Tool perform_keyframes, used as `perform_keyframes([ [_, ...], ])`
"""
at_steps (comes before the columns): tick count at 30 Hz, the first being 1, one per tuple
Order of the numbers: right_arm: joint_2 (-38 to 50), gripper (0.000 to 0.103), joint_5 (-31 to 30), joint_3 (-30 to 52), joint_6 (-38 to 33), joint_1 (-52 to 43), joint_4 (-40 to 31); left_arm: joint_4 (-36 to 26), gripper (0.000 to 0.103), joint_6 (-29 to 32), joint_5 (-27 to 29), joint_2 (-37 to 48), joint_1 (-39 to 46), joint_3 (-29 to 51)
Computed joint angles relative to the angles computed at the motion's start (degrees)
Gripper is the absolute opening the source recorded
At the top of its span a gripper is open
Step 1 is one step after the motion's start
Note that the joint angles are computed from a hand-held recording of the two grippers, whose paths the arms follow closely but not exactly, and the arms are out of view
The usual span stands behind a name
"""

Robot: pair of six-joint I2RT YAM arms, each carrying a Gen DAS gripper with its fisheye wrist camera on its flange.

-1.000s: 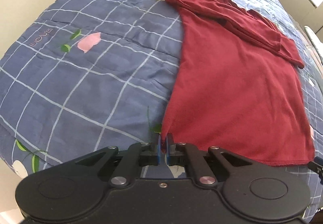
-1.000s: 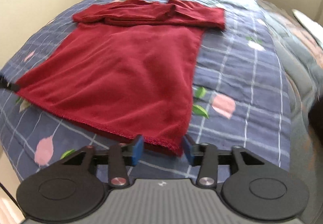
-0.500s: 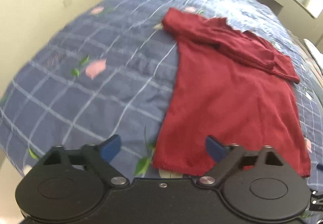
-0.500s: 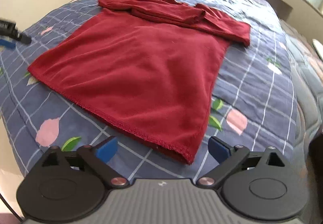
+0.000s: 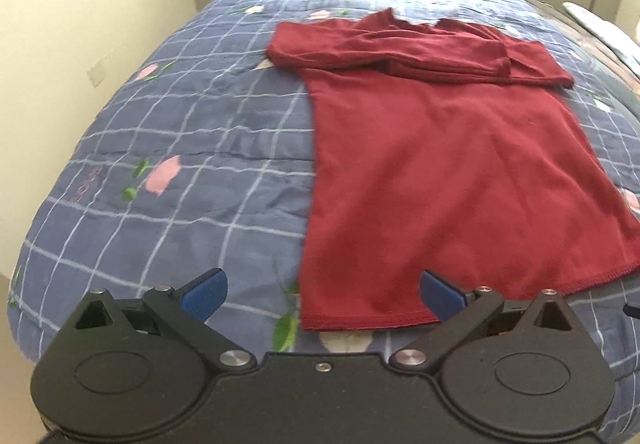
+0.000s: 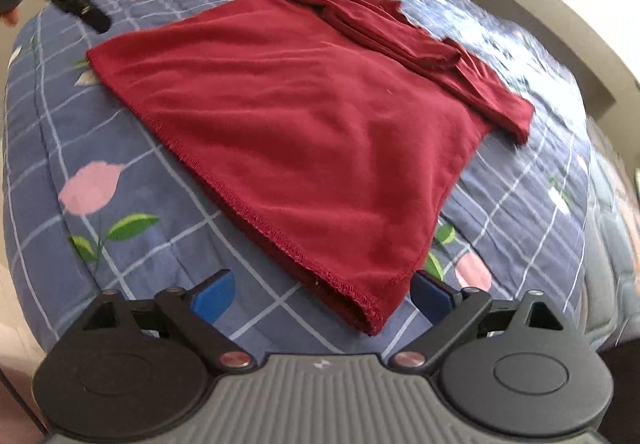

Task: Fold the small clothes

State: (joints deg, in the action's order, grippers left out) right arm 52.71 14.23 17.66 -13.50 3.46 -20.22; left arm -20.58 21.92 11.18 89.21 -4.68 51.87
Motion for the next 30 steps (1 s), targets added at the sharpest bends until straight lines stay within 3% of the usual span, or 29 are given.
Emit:
perform_keyframes([
  [8, 2.9, 0.091, -0.2, -2.7, -7.1, 0.2, 7.7, 6.2, 0.102, 6.1, 0.0, -0.1, -5.4, -3.7],
  [12, 4.8, 0.084, -1.9, -3.7, -11.6, -2.0, 12.6, 6.3, 0.102, 9.2, 1.8, 1.2, -7.1, -3.5],
  [15, 5.9, 0.074, -3.0, -4.7, -15.4, -2.6, 16.1, 5.7, 0.102, 11.7, 2.5, 2.3, -8.3, -3.2],
  [17, 7.4, 0.053, -3.6, -4.8, -17.1, -3.0, 18.6, 5.9, 0.102, 12.9, 2.5, 2.9, -9.2, -3.4],
  [19, 9.9, 0.039, -5.7, -3.8, -18.1, -4.2, 20.0, 5.9, 0.102, 14.0, 2.3, 3.7, -9.7, -3.4],
  [21, 11.9, 0.017, -9.0, -1.7, -19.0, -6.5, 18.6, 5.6, 0.102, 14.8, 1.8, 4.8, -10.2, -2.9],
  [23, 12.6, 0.009, -12.4, 1.3, -17.7, -9.0, 15.6, 5.3, 0.102, 15.8, 1.6, 5.2, -10.6, -2.7],
  [30, 17.0, 0.006, -25.0, 16.7, -9.0, -18.1, 2.1, 6.0, 0.102, 16.6, 2.5, 5.0, -12.4, -4.0],
])
